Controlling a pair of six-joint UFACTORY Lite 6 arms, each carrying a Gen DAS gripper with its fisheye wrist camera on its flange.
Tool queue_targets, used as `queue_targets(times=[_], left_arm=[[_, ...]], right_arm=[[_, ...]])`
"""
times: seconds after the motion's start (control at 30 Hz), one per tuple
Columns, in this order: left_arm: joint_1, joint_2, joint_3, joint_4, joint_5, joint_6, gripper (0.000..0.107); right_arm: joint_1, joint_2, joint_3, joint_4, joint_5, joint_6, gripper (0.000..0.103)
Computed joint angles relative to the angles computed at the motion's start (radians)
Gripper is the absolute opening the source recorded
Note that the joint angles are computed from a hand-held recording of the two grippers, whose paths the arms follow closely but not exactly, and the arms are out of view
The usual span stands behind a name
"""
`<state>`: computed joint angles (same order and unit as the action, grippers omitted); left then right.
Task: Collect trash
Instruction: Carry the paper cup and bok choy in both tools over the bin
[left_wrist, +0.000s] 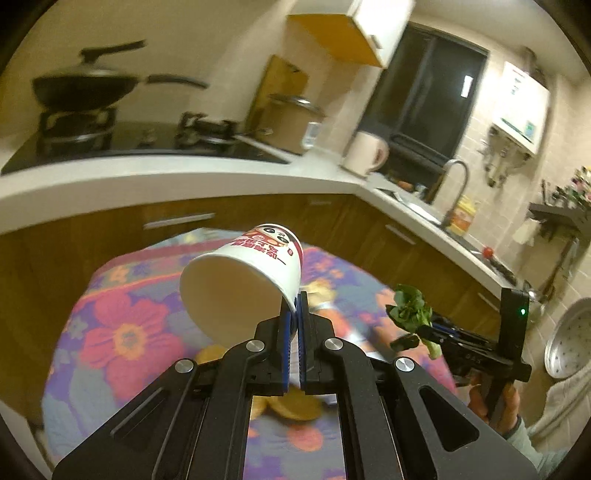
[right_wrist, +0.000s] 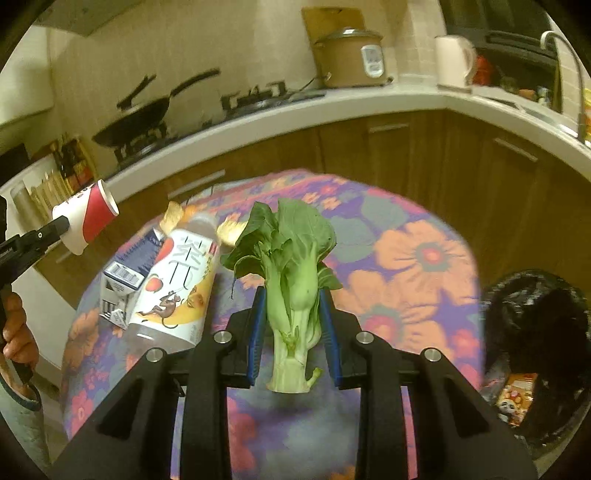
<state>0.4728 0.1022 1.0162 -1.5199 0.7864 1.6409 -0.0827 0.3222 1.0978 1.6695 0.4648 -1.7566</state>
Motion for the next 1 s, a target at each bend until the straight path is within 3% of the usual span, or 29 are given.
queue_targets(times=[0.27, 0.63, 0.77, 1.0], left_arm=[[-0.365, -0.07, -0.039, -0.109, -0.146, -0.008, 0.001], [-0.874, 0.307, 0.305, -0.23, -0.356, -0.032, 0.001], [-0.968, 0.471, 0.485, -0.144, -0.395, -0.159, 0.001], [-1.042, 0.742, 0.818, 0.185, -0.401, -0.545, 0.001]], right_arm=[[-0.305, -0.071, -0.059, -0.055, 0.114, 0.003, 0.025], [-0.611, 0.134, 0.092, -0.133, 0.216, 0.073, 0.025], [-0.643, 0.19, 0.133, -0.153, 0.217, 0.095, 0.025], [-0.661, 0.311, 0.25, -0.259, 0.197, 0.235, 0.026]])
